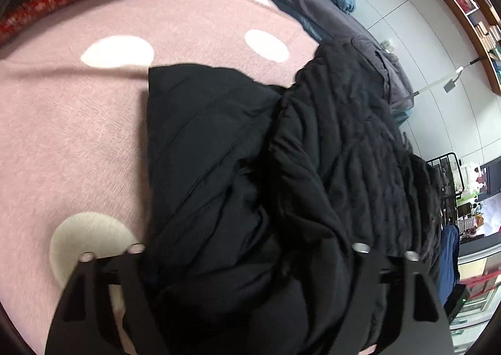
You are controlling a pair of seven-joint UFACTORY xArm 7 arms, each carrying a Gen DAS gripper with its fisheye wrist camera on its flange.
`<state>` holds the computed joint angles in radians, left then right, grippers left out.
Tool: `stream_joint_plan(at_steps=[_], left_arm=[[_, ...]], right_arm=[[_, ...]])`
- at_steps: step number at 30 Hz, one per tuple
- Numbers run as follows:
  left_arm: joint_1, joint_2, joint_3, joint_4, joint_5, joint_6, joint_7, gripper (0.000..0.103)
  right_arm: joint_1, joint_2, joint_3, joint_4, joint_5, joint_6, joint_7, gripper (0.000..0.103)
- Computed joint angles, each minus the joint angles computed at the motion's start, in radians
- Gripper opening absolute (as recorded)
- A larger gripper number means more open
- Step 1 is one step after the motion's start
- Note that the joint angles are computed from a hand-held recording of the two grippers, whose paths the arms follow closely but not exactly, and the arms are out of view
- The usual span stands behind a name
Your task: Fold large clothes
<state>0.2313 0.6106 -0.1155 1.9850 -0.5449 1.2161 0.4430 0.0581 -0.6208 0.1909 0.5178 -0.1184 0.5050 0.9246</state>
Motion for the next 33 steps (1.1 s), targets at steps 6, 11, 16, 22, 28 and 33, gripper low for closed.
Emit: stream_joint_plan(at_steps=[6,11,16,22,28,33], left_arm=[[0.040,-0.179,-0.003,-0.164,-0.092,-0.015,0.120,0.042],[0.050,-0.353,0.051,-0.315,-0.146,0.033,0.244,0.039],[0.075,-0.470,0.148,-0.458,-0.187,0.107,0.286,0.039],[0.086,-0.553,0.225,-0.634,-0.214,0.088,0.231,0.039],[0.059,-0.617,0.234,-0.690,-0.210,0.025,0.239,0.038],[0.029,-0.661,0.248,-0.696,-0.248,0.014,0.266,0.036]], right_arm=[[0.026,-0.107,0.023,0.003,0.004,0.024,0.014,0.028],[0.092,-0.231,0.024,0.020,0.047,0.130,-0.008,0.027],[0.168,-0.379,0.060,-0.020,0.114,0.258,0.016,0.027],[0.193,-0.400,0.129,-0.034,0.133,0.337,0.095,0.027],[0.181,-0.359,0.116,0.000,0.082,0.327,0.080,0.026],[0.166,-0.314,0.087,0.083,0.024,0.349,-0.030,0.023]])
